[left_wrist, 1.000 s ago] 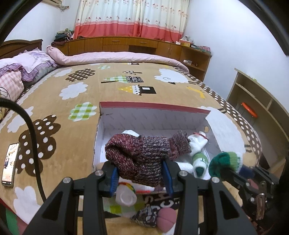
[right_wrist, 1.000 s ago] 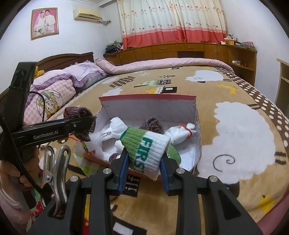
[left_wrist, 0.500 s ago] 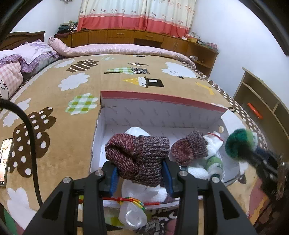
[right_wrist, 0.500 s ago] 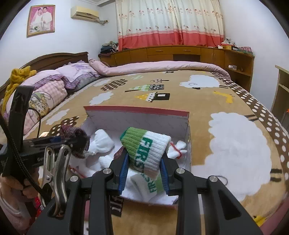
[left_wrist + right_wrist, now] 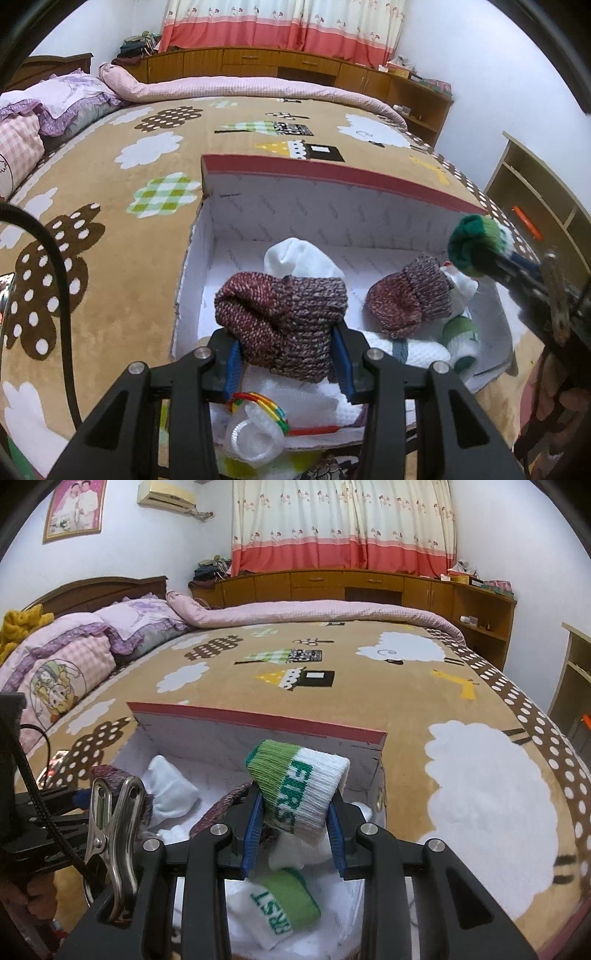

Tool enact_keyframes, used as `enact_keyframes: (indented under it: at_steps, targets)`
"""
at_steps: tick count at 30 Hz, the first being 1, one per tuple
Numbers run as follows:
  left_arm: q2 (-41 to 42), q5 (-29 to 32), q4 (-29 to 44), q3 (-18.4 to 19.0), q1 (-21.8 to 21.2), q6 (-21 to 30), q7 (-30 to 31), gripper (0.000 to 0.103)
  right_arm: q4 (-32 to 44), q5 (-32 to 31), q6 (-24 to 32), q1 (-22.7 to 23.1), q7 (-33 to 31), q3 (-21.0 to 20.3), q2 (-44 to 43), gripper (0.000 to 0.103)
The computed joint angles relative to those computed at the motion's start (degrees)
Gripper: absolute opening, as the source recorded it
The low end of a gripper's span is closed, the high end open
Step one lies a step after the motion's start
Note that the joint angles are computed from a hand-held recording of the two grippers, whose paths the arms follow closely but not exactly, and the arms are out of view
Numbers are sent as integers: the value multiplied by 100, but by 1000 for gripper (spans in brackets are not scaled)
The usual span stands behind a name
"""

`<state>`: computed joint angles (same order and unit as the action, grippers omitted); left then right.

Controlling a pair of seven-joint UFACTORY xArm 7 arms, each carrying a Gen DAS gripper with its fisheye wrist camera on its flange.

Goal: Organize soft objects
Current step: 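Open both grippers to drop the knit sock and 'FIRST' sock in the box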

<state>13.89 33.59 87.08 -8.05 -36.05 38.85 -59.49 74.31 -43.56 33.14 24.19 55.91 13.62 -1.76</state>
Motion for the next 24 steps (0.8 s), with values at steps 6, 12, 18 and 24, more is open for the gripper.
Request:
enact_keyframes:
  at_steps: [6, 12, 18, 24]
  targets:
    - [62, -28, 5, 12, 4, -53, 42, 43, 220, -78, 75, 75, -51, -78, 320, 32]
    - [98, -52, 11, 29, -18, -70, 48, 43, 439, -18, 113, 215, -153, -238, 619, 32]
    - [104, -52, -6, 41, -35, -85, 26, 43, 426, 142, 81, 303, -247, -368, 732, 33]
    - [104, -50, -16, 43, -40, -88, 11, 44, 386, 261, 48, 308, -320, -404, 697, 33]
